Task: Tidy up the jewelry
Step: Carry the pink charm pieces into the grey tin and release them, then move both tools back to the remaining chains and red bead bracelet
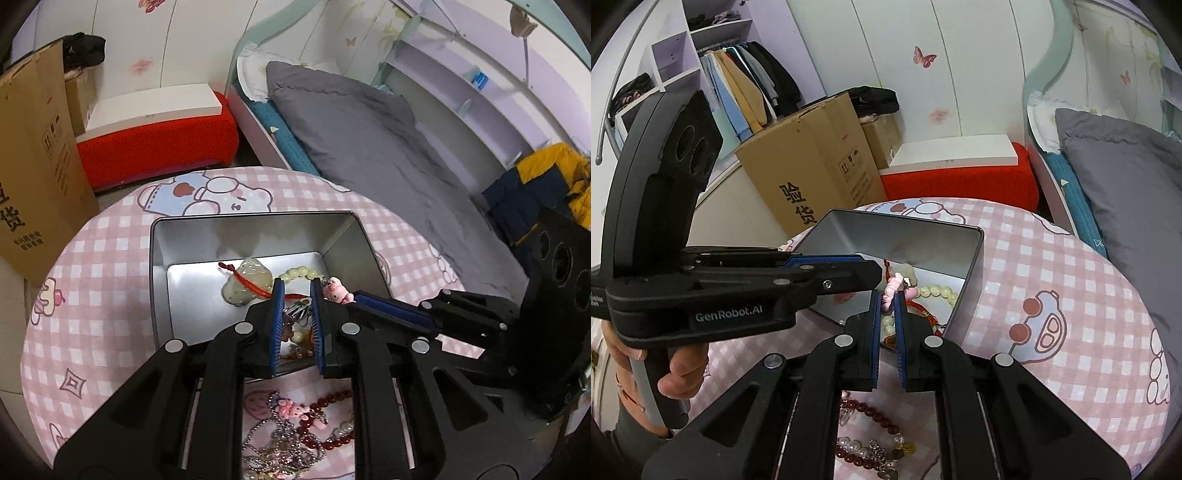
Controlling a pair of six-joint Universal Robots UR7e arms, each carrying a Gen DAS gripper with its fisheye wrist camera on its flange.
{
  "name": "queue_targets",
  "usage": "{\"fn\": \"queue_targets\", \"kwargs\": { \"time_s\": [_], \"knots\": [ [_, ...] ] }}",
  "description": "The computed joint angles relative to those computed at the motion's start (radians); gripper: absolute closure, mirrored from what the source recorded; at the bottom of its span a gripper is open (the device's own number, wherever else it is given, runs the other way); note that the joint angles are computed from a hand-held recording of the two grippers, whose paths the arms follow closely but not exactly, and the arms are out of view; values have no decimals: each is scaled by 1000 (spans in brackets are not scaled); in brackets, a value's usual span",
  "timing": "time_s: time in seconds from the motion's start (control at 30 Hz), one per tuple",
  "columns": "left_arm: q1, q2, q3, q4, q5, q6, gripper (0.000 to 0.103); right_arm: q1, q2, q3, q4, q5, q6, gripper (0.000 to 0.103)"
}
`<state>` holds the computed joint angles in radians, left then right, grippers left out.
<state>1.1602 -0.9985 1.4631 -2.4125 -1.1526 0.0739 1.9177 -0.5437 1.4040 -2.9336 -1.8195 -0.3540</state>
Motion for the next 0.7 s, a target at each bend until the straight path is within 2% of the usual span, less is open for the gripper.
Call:
{"fn": "queue_targets", "kwargs": {
  "time_s": [0.3, 0.37, 0.4, 0.43, 0.47, 0.57, 0.7],
  "knots": [
    [1, 2, -11, 45, 2, -26, 87, -1, -13, 19, -10, 13, 24, 94],
    [-2, -1, -5, 34, 2, -21, 75, 0, -20, 31, -19, 14, 26, 94],
    [-5, -5, 4, 18, 1, -23, 53, 0, -28, 42, -27, 16, 27, 94],
    [-11, -11, 20, -13, 21, -22, 42, -2, -35, 53, -35, 19, 25, 93],
    [-16, -19, 38, -49, 29, -10, 42, -1, -40, 61, -45, 18, 24, 92],
    [-25, -41, 58, -50, 15, -1, 42, 3, -59, 87, -64, 18, 25, 92],
    [-47, -80, 107, -89, 49, 16, 42, 12, -81, 119, -88, 16, 22, 92]
  ]
}}
